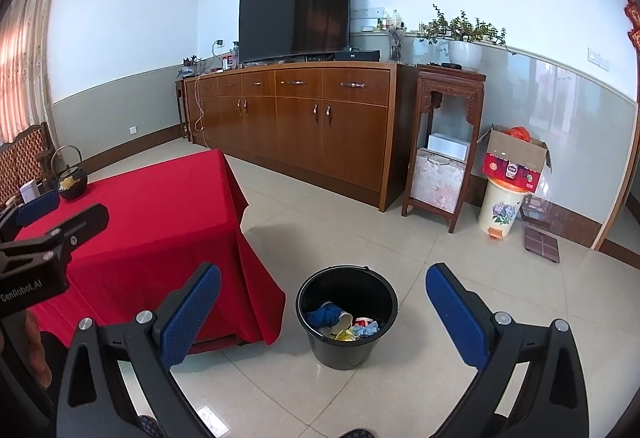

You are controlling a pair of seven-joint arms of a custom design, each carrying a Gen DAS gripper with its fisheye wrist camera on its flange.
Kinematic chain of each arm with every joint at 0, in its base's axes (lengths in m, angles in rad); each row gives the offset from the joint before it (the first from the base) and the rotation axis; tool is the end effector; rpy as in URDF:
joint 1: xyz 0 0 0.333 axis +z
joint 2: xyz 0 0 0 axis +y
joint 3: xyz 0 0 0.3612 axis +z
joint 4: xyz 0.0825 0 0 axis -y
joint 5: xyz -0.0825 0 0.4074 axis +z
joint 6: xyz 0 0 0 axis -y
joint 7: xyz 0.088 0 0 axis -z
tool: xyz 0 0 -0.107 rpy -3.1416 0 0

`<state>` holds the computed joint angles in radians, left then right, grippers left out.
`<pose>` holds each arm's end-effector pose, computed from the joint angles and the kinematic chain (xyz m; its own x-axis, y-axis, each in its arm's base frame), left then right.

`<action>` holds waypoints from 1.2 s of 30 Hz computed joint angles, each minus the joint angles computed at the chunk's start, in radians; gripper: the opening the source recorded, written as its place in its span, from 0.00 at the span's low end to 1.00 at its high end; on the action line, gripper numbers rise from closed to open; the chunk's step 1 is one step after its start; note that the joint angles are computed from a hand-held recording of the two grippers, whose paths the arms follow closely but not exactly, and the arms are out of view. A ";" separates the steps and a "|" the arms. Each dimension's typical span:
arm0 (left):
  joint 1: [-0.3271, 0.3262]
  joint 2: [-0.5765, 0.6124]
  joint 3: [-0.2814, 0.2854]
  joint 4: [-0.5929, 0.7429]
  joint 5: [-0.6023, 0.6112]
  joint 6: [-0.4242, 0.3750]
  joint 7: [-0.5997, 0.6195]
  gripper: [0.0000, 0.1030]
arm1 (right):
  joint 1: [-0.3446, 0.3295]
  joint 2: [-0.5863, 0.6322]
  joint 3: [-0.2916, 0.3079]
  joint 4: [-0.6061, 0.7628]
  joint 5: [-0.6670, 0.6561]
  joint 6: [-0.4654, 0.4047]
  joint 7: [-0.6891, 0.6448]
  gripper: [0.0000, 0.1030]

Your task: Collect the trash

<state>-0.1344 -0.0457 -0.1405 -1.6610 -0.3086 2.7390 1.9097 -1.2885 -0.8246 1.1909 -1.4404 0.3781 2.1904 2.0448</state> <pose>0.5907 -0.1573 0.7929 -0.3945 -0.9189 -0.0055 -0.3794 0.1683 -0.9098 0.4936 0.3584 0.8167 -0.2877 -0.9577 -0.0025 -0.4585 0.1400 -0.8776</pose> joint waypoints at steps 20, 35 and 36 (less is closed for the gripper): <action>-0.001 0.000 0.000 -0.001 -0.018 -0.009 0.014 1.00 | 0.005 0.002 -0.001 -0.005 -0.007 0.006 0.002 1.00; -0.002 0.001 -0.003 -0.001 -0.015 -0.009 0.012 1.00 | 0.016 0.002 -0.007 -0.013 -0.014 0.005 0.012 1.00; -0.002 0.001 -0.003 -0.001 -0.013 -0.009 0.011 1.00 | 0.016 0.003 -0.007 -0.012 -0.015 0.002 0.015 1.00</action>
